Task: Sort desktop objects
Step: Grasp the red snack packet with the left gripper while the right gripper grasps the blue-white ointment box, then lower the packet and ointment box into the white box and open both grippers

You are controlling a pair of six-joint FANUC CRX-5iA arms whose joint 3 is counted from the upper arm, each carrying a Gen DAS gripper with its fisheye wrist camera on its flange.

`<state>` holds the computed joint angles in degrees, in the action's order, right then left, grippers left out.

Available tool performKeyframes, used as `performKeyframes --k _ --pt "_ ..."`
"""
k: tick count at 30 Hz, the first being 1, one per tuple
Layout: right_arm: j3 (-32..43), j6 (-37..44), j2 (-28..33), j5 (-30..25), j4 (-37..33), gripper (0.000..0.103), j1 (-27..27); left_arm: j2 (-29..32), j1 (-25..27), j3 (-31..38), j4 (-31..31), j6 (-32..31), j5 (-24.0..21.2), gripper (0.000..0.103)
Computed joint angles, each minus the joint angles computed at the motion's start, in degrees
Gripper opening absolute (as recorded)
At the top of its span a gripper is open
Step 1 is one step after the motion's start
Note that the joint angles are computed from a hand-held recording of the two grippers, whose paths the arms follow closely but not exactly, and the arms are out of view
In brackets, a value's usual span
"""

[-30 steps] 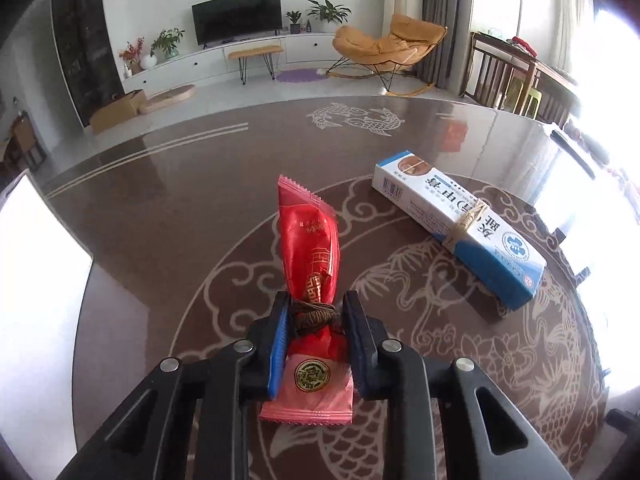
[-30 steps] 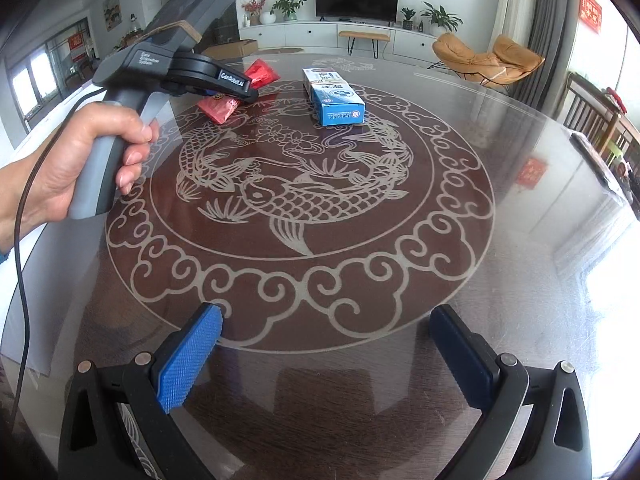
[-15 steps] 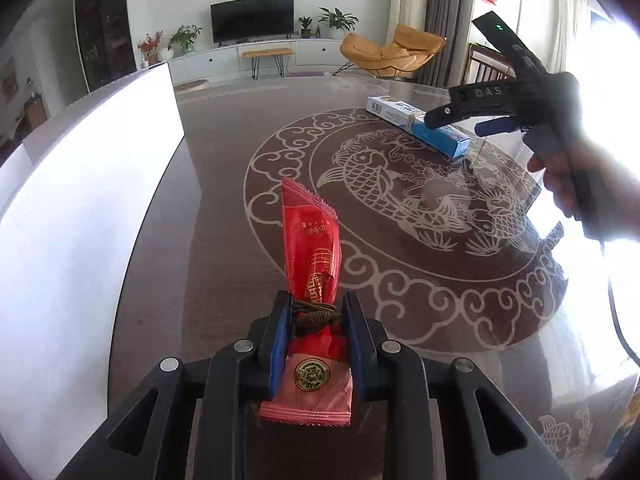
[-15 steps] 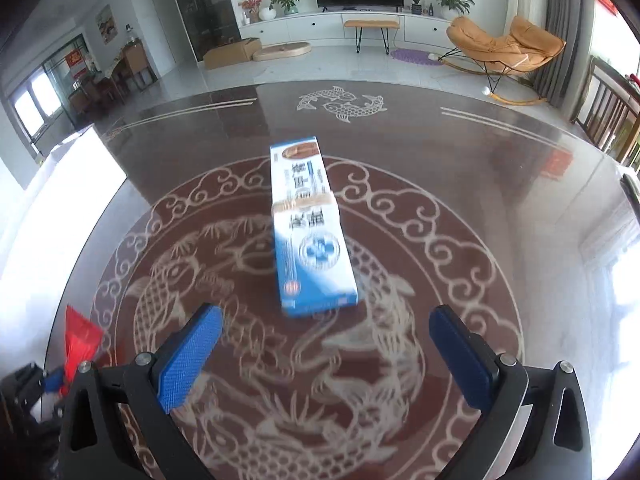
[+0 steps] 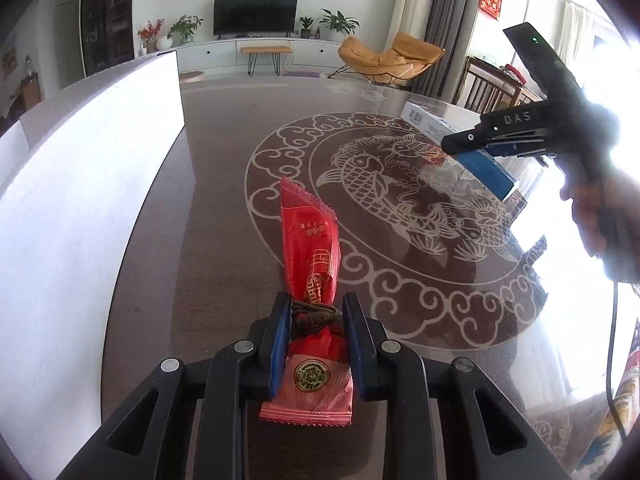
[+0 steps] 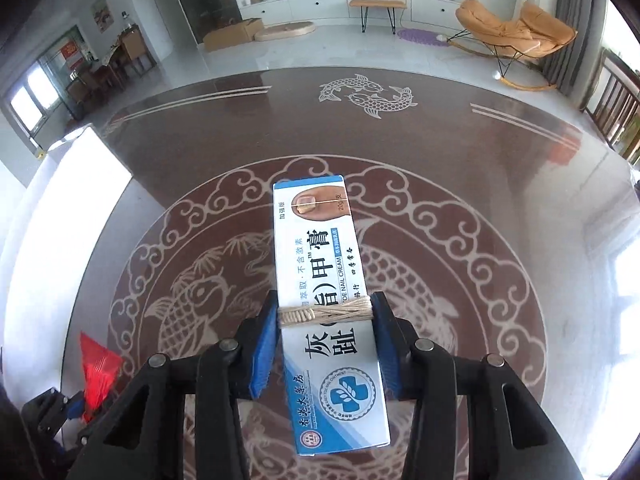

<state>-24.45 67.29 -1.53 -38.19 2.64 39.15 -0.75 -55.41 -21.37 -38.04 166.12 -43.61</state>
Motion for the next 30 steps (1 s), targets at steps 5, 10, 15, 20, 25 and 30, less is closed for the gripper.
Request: performKeyframes --k 5,10,15,20,25,30 --pt "-7.31 0.45 -14.04 -3.1 -3.69 0.045 4.05 -5.05 -6.05 0.66 -4.33 8.31 -3.16 0.026" --pt "-7.77 -5.75 -21.4 -5.53 0.74 0.045 12.56 -12.94 -14.16 2.67 -11.59 15.24 -14.4 0.026" --pt "-2.88 -10.94 -20.84 -3.25 4.13 0.045 22.93 -21.2 -20.91 2.64 -15.84 17.95 -31.97 0.026" --pt "3.94 -13.33 -11.32 1.97 6.67 0.045 33.03 -30.31 -14.84 -3.79 -9.03 17.19 -40.26 0.026" --pt "12.27 -10.74 2.34 4.3 3.45 0.045 37.68 -37.21 -0.07 -12.57 2.21 9.59 -35.81 0.026" --pt "22.51 -1.88 14.28 -2.88 -7.99 0.046 37.16 -40.79 9.05 -18.11 9.4 4.72 -31.82 0.04"
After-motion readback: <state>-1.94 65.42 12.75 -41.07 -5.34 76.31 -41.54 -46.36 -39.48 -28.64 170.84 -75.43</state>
